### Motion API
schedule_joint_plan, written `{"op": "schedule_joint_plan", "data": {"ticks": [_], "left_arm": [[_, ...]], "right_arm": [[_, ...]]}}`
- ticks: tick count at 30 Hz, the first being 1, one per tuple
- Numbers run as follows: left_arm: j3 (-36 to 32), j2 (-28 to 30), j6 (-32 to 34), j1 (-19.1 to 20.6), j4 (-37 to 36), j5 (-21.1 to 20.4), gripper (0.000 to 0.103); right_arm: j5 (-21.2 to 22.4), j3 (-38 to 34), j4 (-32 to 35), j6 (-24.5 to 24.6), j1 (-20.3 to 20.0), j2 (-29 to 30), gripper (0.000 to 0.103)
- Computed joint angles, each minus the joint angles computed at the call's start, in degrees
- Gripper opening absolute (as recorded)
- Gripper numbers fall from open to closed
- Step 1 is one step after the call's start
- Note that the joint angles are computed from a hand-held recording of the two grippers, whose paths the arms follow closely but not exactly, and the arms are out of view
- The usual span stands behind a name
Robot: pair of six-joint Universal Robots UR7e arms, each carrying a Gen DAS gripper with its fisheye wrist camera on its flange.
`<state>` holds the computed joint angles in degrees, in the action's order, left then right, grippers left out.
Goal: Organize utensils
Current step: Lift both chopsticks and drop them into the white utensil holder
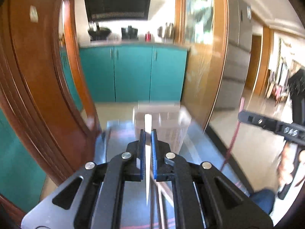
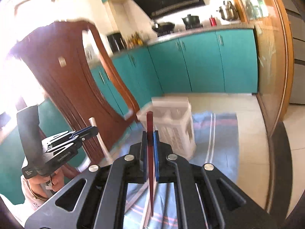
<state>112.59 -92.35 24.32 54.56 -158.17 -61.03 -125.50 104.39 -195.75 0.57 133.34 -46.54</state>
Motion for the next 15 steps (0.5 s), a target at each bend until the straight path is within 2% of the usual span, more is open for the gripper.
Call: {"op": "schedule_joint_plan", "data": {"ticks": [4, 8, 9, 11, 15], "left_arm": [[-5.6, 1.8, -1.4, -0.4, -3.4, -3.9, 0.007], [-9.3, 5.6, -3.1, 0.8, -11.6, -6.6, 0.007], [-10.1, 6.6, -4.0, 1.6, -13.6, -8.2, 0.007], [-11.2, 8.2, -5.9, 3.0, -16.0, -10.5, 0.007], [-14.5, 10.8, -10.4, 4.8, -13.6, -12.0, 0.007]], "right_arm": [[1.3, -5.1, -4.9, -3.0, -0.6, 1.9, 0.007], [1.8, -10.2, -14.4, -6.6, -1.7, 5.3, 0.007], [1.5, -11.6, -18.0, -8.5, -2.0, 6.5, 0.007], [-0.3, -14.3, -20.8, -9.8, -2.4, 8.1, 0.007], [-3.3, -19.5, -25.5, -13.4, -3.8, 12.0, 0.007]]}}
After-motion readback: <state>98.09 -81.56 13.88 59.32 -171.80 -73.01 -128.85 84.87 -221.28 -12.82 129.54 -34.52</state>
